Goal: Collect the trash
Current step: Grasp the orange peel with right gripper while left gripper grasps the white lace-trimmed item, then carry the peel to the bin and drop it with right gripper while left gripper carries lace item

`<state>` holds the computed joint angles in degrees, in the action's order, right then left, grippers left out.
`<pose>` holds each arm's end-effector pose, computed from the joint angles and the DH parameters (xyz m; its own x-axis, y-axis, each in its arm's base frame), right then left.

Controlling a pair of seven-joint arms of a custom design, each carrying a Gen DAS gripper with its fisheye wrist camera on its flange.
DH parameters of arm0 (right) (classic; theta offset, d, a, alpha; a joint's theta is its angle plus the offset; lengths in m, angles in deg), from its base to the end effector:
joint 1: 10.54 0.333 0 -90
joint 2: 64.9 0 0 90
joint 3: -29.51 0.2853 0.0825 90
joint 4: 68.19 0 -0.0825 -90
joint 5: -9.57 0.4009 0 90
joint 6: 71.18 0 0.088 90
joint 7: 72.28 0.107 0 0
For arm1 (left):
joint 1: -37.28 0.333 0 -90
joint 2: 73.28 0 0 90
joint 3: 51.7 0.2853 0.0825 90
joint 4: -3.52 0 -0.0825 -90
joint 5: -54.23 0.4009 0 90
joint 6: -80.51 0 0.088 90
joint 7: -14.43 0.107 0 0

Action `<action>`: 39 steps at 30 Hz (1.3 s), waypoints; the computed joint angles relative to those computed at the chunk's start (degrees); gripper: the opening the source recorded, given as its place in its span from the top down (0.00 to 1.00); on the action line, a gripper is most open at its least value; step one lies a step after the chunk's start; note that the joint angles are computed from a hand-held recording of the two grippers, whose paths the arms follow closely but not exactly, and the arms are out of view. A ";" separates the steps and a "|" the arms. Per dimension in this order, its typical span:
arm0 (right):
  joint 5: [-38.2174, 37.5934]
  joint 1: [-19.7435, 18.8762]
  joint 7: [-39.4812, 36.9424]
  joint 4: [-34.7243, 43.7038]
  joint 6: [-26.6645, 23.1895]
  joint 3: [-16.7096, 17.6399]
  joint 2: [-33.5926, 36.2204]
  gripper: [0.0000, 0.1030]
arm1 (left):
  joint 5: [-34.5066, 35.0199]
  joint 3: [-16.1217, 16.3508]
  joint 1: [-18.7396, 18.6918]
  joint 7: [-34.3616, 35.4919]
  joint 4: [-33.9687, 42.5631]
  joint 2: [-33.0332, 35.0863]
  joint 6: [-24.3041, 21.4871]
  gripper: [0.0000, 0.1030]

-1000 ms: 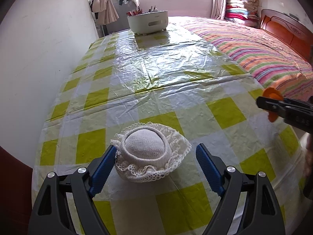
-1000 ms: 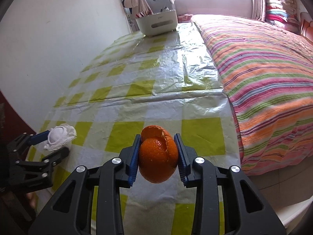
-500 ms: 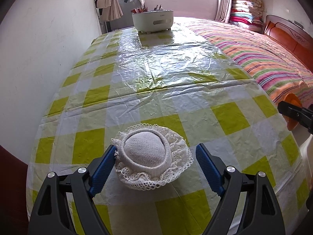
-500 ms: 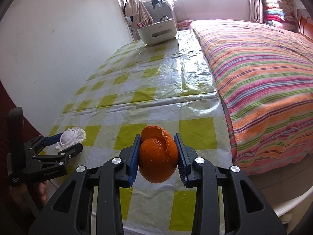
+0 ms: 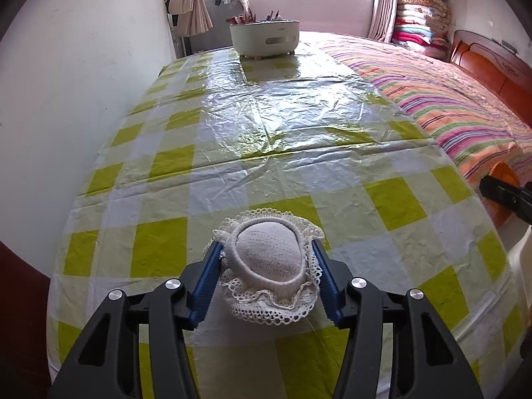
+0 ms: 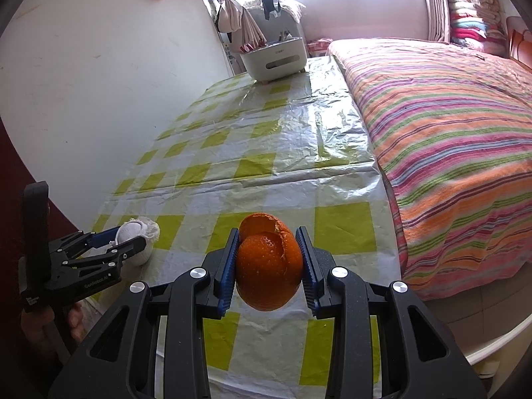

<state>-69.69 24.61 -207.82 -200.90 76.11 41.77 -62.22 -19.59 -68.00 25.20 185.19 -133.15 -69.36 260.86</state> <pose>0.3500 0.4047 0.2916 -0.2326 -0.9275 -0.2927 -0.6336 0.3728 -0.6778 0.4861 -0.1665 0.2878 -0.5505 -0.8325 -0.0625 -0.6214 0.4586 -0.6353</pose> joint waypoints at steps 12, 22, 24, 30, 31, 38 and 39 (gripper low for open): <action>-0.24 0.16 1.02 -1.53 -1.71 0.93 -2.05 0.68 | -11.42 1.25 -1.83 10.84 -0.28 -2.87 -3.09 0.53; 0.79 0.65 1.55 -4.24 -3.25 2.29 -4.74 0.68 | -10.20 1.83 -3.98 10.01 -2.60 -4.92 -4.97 0.53; 1.28 0.84 1.88 -5.43 -3.74 2.76 -5.98 0.68 | -10.37 1.76 -4.60 10.59 -3.29 -5.51 -5.17 0.53; 3.29 1.21 2.54 -8.59 -5.83 4.58 -9.78 0.68 | -14.51 1.25 -6.78 15.36 -4.76 -6.83 -4.71 0.53; 3.51 1.21 2.69 -8.96 -6.02 4.82 -10.19 0.68 | -14.78 1.16 -7.08 15.69 -4.98 -6.98 -4.71 0.53; 5.11 1.81 3.06 -10.40 -8.18 6.48 -12.06 0.68 | -13.98 0.99 -8.74 14.69 -6.93 -8.51 -5.27 0.53; 5.53 2.00 2.89 -10.75 -8.68 6.74 -12.56 0.68 | -14.15 1.01 -8.96 14.77 -7.25 -8.86 -5.46 0.53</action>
